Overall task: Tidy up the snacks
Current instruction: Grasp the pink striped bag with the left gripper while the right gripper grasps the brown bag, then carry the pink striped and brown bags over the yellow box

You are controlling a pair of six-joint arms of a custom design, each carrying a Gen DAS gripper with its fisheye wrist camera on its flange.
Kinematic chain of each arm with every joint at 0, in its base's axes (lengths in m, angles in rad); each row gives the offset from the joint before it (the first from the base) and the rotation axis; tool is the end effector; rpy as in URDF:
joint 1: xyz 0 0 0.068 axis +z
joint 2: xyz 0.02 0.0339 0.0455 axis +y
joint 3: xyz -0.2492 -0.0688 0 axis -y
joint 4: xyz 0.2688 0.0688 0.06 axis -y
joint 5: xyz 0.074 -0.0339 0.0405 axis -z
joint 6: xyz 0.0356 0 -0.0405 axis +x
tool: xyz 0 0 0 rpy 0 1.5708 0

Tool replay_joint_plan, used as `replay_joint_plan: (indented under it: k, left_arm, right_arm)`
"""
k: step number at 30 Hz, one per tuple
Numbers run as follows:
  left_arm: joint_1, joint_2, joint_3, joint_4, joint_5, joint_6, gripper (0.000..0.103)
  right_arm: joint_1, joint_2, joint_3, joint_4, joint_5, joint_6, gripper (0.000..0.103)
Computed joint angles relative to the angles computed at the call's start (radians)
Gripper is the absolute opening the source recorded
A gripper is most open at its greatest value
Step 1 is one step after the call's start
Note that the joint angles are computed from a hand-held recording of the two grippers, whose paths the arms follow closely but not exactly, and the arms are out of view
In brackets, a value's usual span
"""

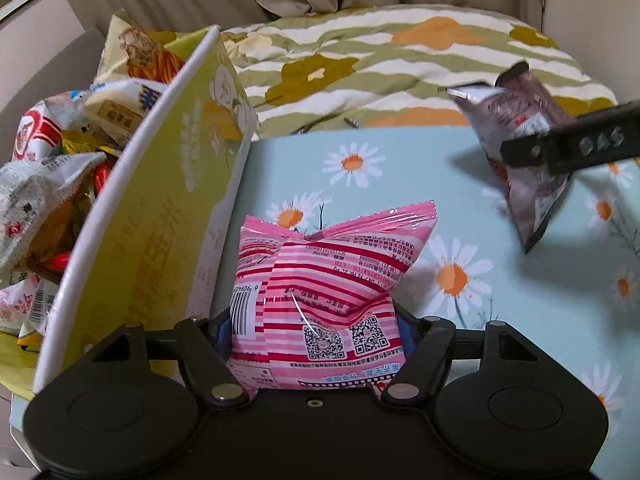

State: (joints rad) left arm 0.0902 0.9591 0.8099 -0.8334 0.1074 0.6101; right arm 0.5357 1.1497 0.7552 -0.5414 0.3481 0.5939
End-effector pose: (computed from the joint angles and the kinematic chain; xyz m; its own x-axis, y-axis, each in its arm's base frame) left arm 0.2118 0.0153 0.2459 -0.6965 0.5090 -0.5059 0.4499 0.8589 0.2448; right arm 0.2238 0.1187 0.2065 -0.7449 0.1695 -0.6452 0.1339 0.9855 0.1043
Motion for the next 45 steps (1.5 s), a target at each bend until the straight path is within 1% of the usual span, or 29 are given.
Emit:
replay_joint_plan:
  k: [3, 5, 7, 11, 12, 14, 18, 22, 25, 28, 31, 34, 38, 40, 45]
  left_arm:
    - [0.005, 0.0, 0.02, -0.015, 0.019, -0.011, 0.075]
    - [0.006, -0.002, 0.029, -0.022, 0.029, -0.013, 0.075]
    - [0.008, -0.007, 0.034, -0.027, 0.038, -0.012, 0.075]
    - [0.024, -0.022, 0.056, -0.063, 0.071, -0.008, 0.075]
    - [0.033, -0.027, 0.063, -0.075, 0.084, -0.004, 0.075]
    - [0.042, -0.034, 0.074, -0.088, 0.105, -0.003, 0.075]
    - [0.086, -0.053, 0.124, -0.147, 0.174, 0.02, 0.075]
    - [0.158, -0.054, 0.209, -0.223, 0.266, 0.057, 0.075]
    - [0.249, -0.037, 0.297, -0.291, 0.356, 0.105, 0.075]
    - [0.368, 0.01, 0.398, -0.349, 0.46, 0.173, 0.075]
    - [0.497, 0.094, 0.505, -0.402, 0.569, 0.248, 0.076]
    - [0.601, 0.212, 0.633, -0.446, 0.657, 0.312, 0.076]
    - [0.687, 0.392, 0.808, -0.486, 0.745, 0.386, 0.076]
    - [0.719, 0.507, 0.928, -0.532, 0.779, 0.438, 0.076]
    - [0.756, 0.823, 1.3, -0.67, 0.796, 0.524, 0.076]
  right_arm:
    - [-0.013, 0.029, 0.004, 0.018, -0.008, -0.036, 0.103]
    - [-0.02, 0.046, 0.006, 0.029, -0.017, -0.051, 0.099]
    - [-0.026, 0.067, 0.012, 0.032, -0.028, -0.063, 0.085]
    - [-0.01, 0.061, 0.01, 0.018, -0.013, -0.044, 0.078]
    - [-0.005, 0.051, 0.007, 0.013, -0.012, -0.035, 0.07]
    - [0.006, 0.03, 0.009, -0.011, -0.005, -0.013, 0.07]
    - [0.048, -0.019, 0.026, -0.072, 0.036, 0.039, 0.07]
    - [0.121, -0.056, 0.082, -0.157, 0.097, 0.103, 0.07]
    - [0.191, -0.054, 0.156, -0.225, 0.143, 0.152, 0.07]
    - [0.265, -0.015, 0.257, -0.278, 0.192, 0.19, 0.07]
    - [0.331, 0.048, 0.374, -0.312, 0.236, 0.222, 0.07]
    - [0.398, 0.143, 0.515, -0.345, 0.287, 0.255, 0.07]
    - [0.468, 0.301, 0.721, -0.386, 0.35, 0.316, 0.07]
    - [0.502, 0.418, 0.869, -0.442, 0.394, 0.363, 0.07]
    - [0.554, 0.748, 1.319, -0.644, 0.467, 0.505, 0.07]
